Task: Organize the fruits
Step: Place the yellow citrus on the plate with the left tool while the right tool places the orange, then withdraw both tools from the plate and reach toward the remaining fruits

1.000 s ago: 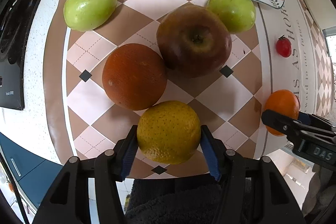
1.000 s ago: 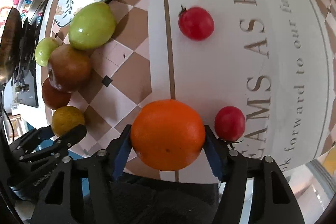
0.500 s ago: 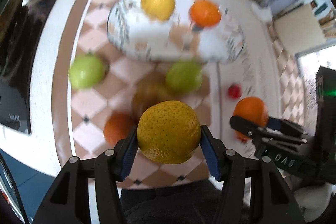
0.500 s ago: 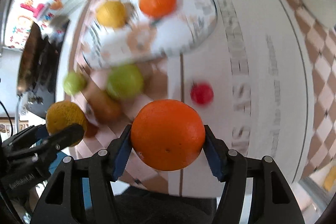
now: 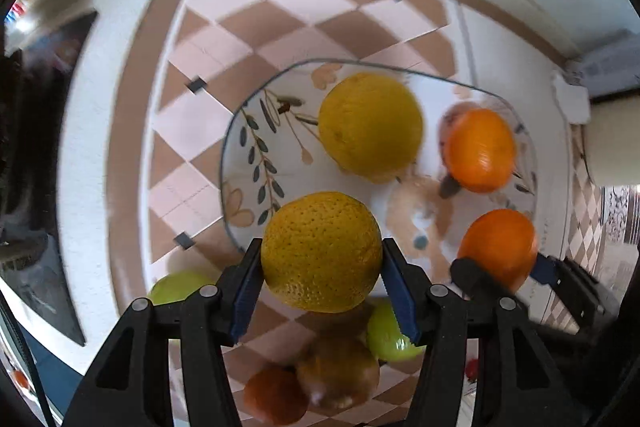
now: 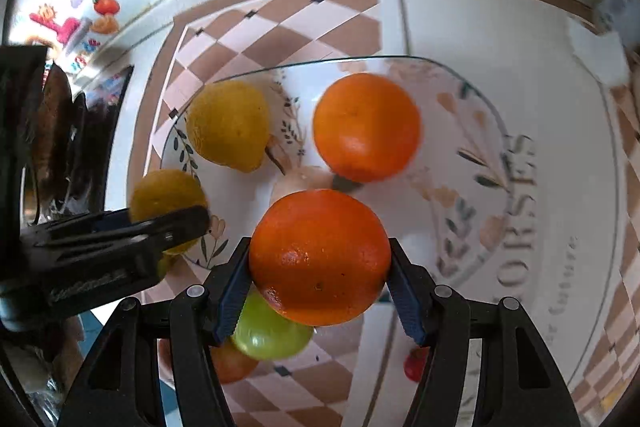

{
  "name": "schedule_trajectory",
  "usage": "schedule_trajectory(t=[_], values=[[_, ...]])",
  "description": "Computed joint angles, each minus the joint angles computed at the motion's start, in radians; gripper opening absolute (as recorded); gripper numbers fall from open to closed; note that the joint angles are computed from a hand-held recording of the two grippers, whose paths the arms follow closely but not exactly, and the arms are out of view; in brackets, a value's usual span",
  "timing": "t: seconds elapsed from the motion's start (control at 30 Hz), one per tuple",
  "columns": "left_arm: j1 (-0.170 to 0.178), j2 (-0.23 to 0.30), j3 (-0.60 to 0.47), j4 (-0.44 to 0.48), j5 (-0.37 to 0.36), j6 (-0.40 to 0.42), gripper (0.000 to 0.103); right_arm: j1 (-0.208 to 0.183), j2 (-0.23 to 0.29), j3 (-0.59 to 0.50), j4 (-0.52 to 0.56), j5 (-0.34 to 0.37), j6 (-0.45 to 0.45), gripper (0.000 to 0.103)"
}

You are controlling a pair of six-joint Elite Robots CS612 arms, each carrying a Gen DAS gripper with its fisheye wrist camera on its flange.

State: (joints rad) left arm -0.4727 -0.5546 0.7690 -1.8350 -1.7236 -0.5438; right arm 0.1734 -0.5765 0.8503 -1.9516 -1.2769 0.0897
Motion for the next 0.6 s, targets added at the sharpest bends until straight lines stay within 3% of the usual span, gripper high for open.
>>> schedule_trajectory(t=[0.17, 0.27, 0.4, 0.5, 0.6], values=[[0.008, 0.028, -0.029, 0.035, -0.045, 0.012, 0.055, 0.013, 0.037, -0.048, 0.031, -0.017, -0.025, 0.066], [0.011, 0.031, -0.032, 0.035, -0.054, 0.006, 0.055, 0.011, 0.058, -0.076, 0.07, 0.012, -0.038, 0.067], [0.012, 0.034, -0.042, 0.051, -0.053, 0.012, 0.055, 0.013, 0.057, -0.072, 0.07, 0.012, -0.033, 0.067], [0.014, 0.034, -0.04, 0.048, -0.058, 0.005, 0.055, 0.012, 0.043, -0.056, 0.059, -0.001, -0.031, 0.091], [0.016, 0.014, -0.009, 0.016, -0.075, -0.017, 0.081, 0.013, 0.029, -0.048, 0.065, -0.031, -0.026, 0.091]])
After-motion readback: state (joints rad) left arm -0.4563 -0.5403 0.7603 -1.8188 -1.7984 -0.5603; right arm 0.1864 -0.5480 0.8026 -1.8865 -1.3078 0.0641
